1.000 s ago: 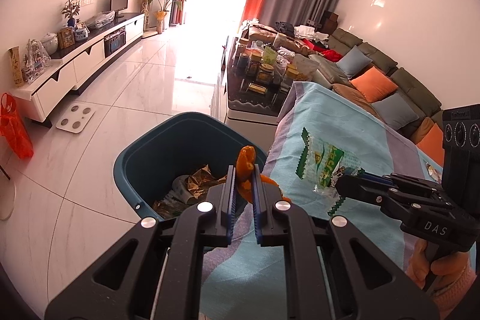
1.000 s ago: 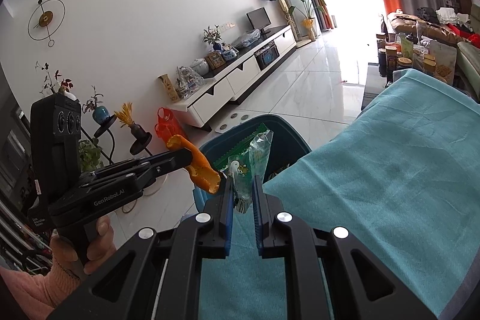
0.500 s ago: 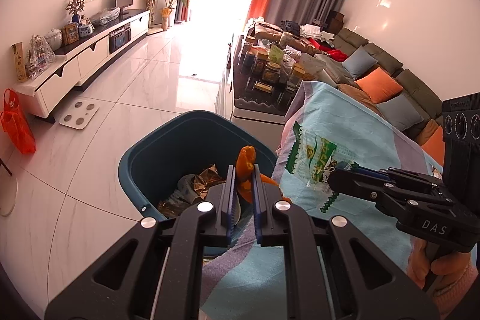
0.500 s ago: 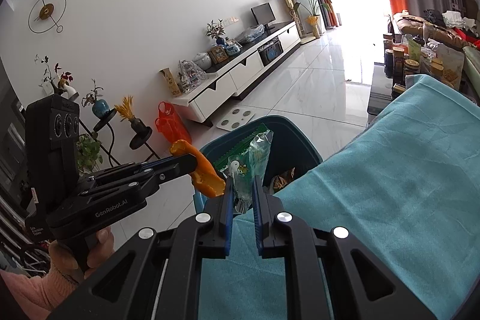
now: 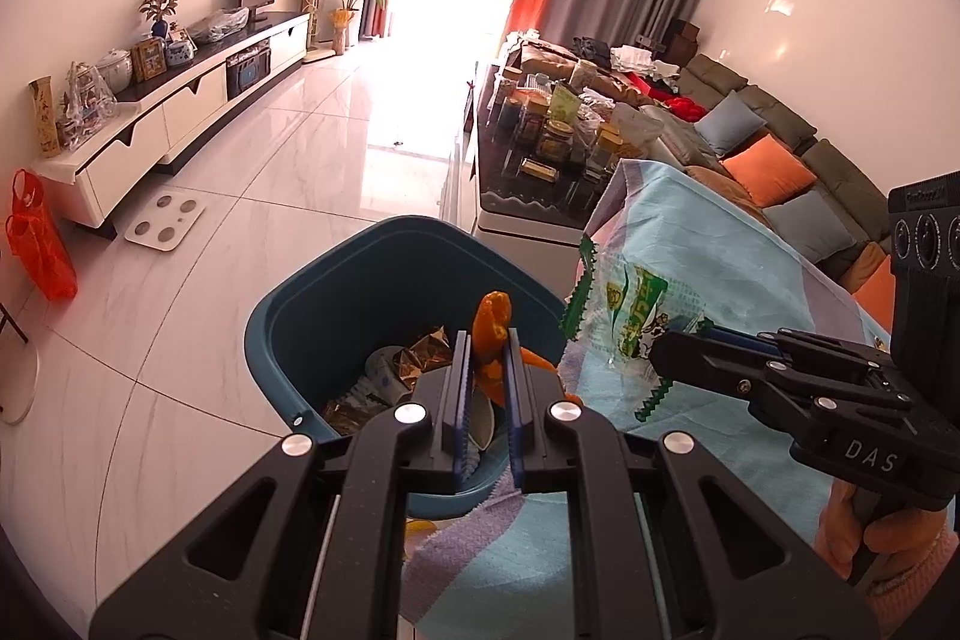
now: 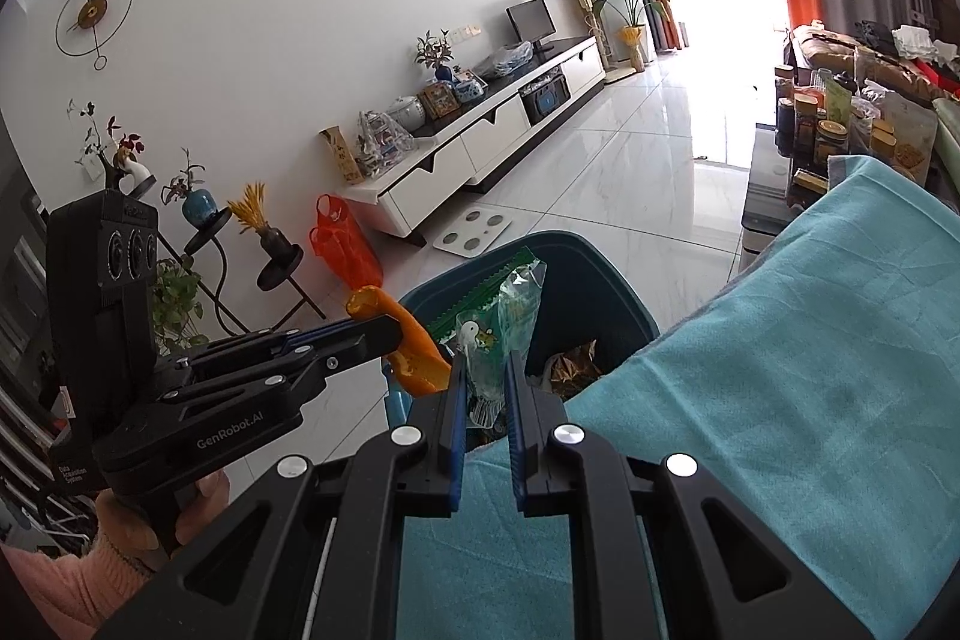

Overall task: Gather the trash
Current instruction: 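Lower both held items over the opening of the teal bin, then open both grippers to drop the peel and green wrapper into the bin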

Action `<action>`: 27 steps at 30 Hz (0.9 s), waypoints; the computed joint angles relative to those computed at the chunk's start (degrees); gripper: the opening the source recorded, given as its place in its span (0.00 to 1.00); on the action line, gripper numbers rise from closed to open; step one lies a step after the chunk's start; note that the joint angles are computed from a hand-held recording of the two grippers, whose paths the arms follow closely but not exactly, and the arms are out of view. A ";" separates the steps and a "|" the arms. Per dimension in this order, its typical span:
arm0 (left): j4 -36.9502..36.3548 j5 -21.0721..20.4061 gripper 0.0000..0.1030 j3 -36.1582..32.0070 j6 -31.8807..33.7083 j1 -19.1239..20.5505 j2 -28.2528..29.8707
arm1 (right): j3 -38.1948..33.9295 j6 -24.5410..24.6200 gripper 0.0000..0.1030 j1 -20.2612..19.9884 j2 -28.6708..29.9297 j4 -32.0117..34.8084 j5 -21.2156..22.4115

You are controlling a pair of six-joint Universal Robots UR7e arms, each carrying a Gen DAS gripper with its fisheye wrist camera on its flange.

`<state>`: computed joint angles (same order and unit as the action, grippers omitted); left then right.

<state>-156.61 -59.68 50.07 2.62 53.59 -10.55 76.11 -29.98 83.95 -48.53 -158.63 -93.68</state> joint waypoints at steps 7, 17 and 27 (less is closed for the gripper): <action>1.12 0.57 0.10 -1.86 -0.36 0.51 1.07 | -2.06 0.36 0.10 0.41 1.51 1.31 -0.80; 3.03 1.26 0.10 -4.85 -0.84 0.83 2.75 | -3.67 0.84 0.10 0.64 2.88 2.68 -1.36; 3.96 1.78 0.10 -6.11 -1.19 1.26 3.63 | -5.24 1.37 0.10 0.85 4.01 3.78 -2.35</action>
<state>-152.65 -57.90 43.96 1.43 54.85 -6.92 70.87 -28.61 84.80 -44.52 -154.85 -96.03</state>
